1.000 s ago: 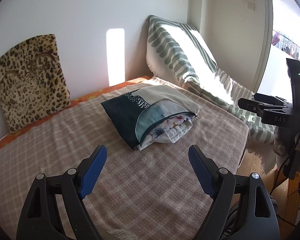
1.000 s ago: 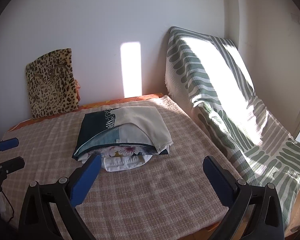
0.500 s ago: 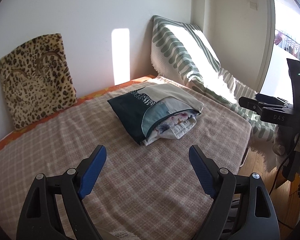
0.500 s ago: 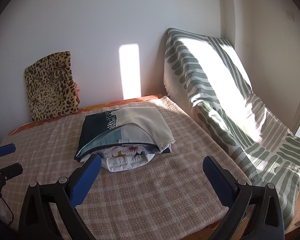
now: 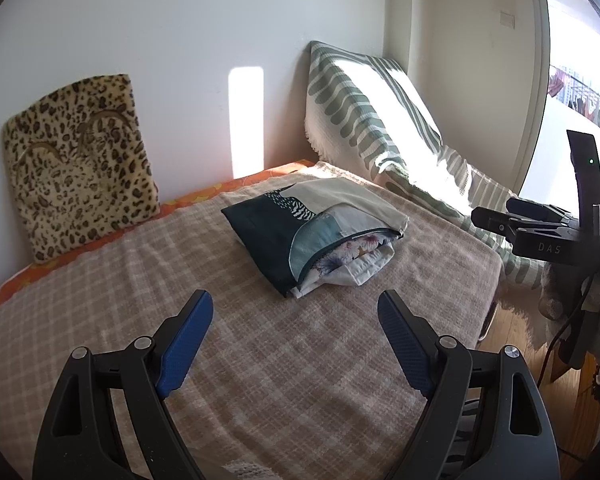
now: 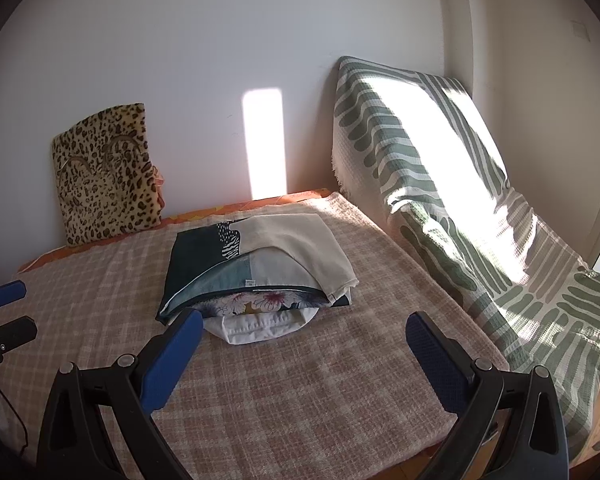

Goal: Fold small clothes

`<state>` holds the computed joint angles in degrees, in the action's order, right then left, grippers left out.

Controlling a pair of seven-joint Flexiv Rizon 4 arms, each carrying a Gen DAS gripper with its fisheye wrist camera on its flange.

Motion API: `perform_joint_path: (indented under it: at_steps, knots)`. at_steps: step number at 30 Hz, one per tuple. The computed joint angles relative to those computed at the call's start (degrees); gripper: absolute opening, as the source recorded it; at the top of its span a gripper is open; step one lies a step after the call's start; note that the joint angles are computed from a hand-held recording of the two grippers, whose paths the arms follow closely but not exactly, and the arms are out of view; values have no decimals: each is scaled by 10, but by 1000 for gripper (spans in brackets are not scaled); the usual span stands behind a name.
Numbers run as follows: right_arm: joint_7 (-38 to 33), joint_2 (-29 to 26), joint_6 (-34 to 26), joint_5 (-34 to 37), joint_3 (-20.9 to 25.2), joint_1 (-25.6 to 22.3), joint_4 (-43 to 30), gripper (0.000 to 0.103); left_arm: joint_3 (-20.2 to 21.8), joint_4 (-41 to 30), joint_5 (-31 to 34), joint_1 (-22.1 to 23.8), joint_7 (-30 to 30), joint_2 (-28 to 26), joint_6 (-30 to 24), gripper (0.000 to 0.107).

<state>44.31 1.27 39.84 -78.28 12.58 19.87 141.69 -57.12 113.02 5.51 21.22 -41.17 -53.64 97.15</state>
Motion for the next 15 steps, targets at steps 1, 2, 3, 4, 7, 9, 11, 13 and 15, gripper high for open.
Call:
perform_joint_path:
  at_steps: [1,2,3,4,7,9,11,13,15]
  knots:
    - [0,0,0,0,0,0,0,103,1,0,-1,-1,-1,2,0,85]
    - [0,-1,1,-1,0,0,-1,103,2,0,0,-1,-1,3,0,85]
    - [0,-2,3,-3,-1,-1,-1,103,1,0,0,-1,-1,2,0,85]
    - [-1,-3,5,-6,-2,-1,-2,103,1,0,0,-1,-1,2,0,85]
    - [0,-4,5,-6,-2,-1,-2,103,1,1,1,-1,-2,2,2,85]
    - [3,-4,9,-10,-3,-3,-2,103,1,1,1,-1,-2,2,2,85]
    - [3,-5,13,-15,-5,-5,-2,103,2,1,2,-1,-3,3,3,85]
    - [2,-5,13,-14,-5,-5,-1,103,1,2,2,0,-3,3,1,85]
    - [2,-5,20,-21,-8,-8,0,103,0,2,2,2,-2,3,-1,85]
